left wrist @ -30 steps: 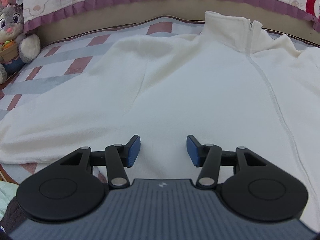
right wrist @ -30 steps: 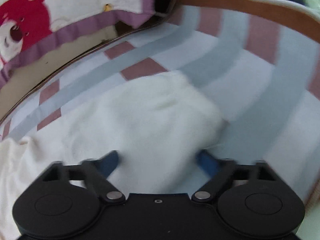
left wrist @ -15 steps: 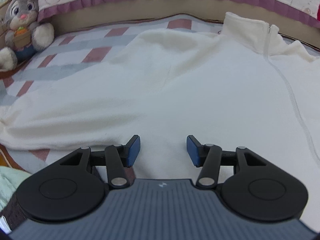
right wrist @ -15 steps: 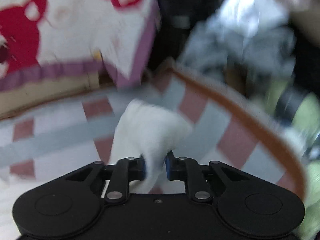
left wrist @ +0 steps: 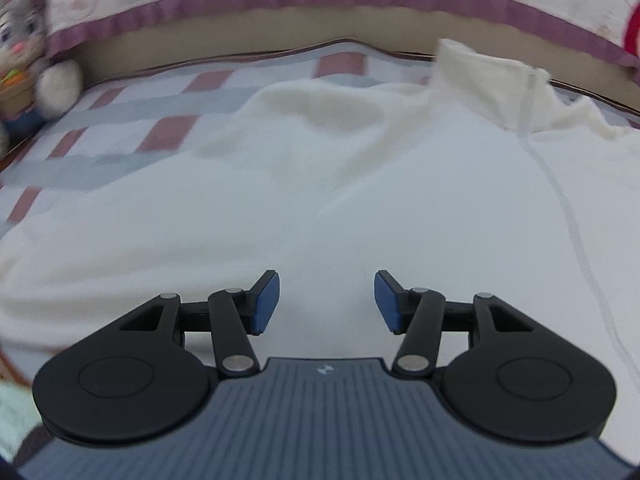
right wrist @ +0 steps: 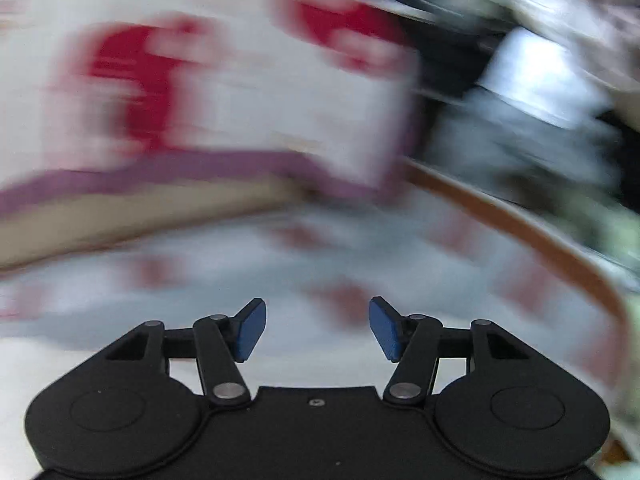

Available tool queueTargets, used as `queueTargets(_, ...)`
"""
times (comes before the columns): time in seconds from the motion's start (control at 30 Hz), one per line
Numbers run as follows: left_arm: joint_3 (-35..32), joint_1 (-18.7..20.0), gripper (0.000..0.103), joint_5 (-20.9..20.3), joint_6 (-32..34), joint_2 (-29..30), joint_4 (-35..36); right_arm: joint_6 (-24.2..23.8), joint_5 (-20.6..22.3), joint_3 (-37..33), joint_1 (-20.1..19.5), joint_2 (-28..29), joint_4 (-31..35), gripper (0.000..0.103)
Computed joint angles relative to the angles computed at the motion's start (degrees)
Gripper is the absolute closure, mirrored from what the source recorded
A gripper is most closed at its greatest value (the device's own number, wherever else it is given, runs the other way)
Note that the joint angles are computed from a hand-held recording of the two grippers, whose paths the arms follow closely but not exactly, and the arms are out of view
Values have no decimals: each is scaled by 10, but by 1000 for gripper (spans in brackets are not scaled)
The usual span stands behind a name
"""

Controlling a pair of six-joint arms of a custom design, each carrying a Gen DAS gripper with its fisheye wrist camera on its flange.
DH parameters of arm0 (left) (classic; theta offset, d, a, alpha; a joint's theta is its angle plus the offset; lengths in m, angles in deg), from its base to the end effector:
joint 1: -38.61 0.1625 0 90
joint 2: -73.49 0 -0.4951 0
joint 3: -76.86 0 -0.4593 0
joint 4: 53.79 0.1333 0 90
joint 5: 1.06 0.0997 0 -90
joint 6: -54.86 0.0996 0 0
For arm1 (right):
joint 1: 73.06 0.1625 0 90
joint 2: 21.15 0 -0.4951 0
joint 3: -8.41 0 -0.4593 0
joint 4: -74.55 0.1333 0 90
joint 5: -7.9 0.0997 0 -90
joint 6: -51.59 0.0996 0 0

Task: Fold clothes

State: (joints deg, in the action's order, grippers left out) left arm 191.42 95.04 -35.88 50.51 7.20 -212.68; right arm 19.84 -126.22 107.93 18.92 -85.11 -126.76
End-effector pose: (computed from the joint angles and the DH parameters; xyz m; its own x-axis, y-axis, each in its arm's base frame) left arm -0.1626 -0.6340 0.2549 -0.6731 0.0155 -0.7394 0.4678 0.7833 -0.4094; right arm 0.0876 -0.6822 0.4193 -0.6254 0.4229 0.6557 -0.3970 0.5510 -0.7340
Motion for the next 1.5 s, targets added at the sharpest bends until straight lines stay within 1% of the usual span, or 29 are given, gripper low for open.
queueTargets(0.03,-7,0,51,-12,17,7,-9,14,50,0,4,1,49,40)
queueTargets(0.13,-27,-2,51,-43,78,29,-43,11,141,-37,15,31,169,40)
queueTargets(0.2,-40,-1,51,-64,89,39,-50,12,200,-74,20,55,253,41)
queueTargets(0.27,-54,1,51,-79,65,47,-36,51,254,-120,23,81,345,40)
queueTargets(0.3,-61,3,51,-88,50,49,-29,84,289,-148,21,94,400,40)
queueTargets(0.33,-68,6,51,-99,39,53,-22,126,319,-168,20,109,439,40)
queueTargets(0.37,-77,10,51,-102,36,59,-20,151,330,-179,22,123,454,40)
queueTargets(0.4,-87,15,51,-101,38,67,-19,152,316,-192,28,141,457,40)
queueTargets(0.43,-97,19,51,-100,40,74,-19,128,279,-207,38,164,452,39)
queueTargets(0.5,-104,23,51,-84,40,83,-21,51,204,-233,54,204,436,39)
queueTargets(0.6,-103,32,51,-79,20,77,-16,-10,169,-270,53,240,457,36)
queueTargets(0.63,-101,36,51,-82,9,72,-8,-24,173,-271,50,245,441,39)
queueTargets(0.67,-96,39,51,-80,3,65,-2,-33,189,-270,46,247,431,56)
queueTargets(0.7,-90,42,51,-76,-2,58,2,-38,212,-271,41,246,432,64)
queueTargets(0.73,-84,44,51,-73,-7,51,6,-42,228,-273,39,246,426,86)
queueTargets(0.77,-77,46,51,-66,-7,46,2,-33,244,-276,37,244,418,89)
queueTargets(0.83,-64,46,51,-44,7,41,-26,17,288,-285,31,240,395,91)
queueTargets(0.87,-58,46,51,-32,15,39,-42,41,299,-294,29,243,389,97)
queueTargets(0.9,-55,47,51,-26,15,38,-48,60,299,-309,29,250,393,98)
queueTargets(0.93,-55,49,51,-24,11,37,-50,65,288,-323,30,259,394,102)
queueTargets(1.0,-56,51,51,-24,-5,37,-42,48,243,-351,35,279,396,102)
queueTargets(1.07,-54,48,51,-21,-2,38,-46,64,214,-378,37,289,427,101)
queueTargets(1.1,-53,47,51,-21,2,38,-49,70,203,-383,38,289,430,97)
queueTargets(1.13,-52,47,51,-23,5,37,-52,74,195,-377,39,283,417,89)
queueTargets(1.17,-51,47,51,-26,6,36,-53,73,199,-367,38,271,417,70)
queueTargets(1.23,-50,47,51,-30,8,35,-52,61,235,-341,29,236,449,44)
queueTargets(1.3,-49,47,50,-35,9,34,-51,33,252,-307,21,200,461,44)
queueTargets(1.4,-49,47,50,-35,6,34,-50,-6,237,-252,10,149,458,44)
queueTargets(1.5,-47,44,50,-33,7,34,-48,-17,211,-230,1,121,480,44)
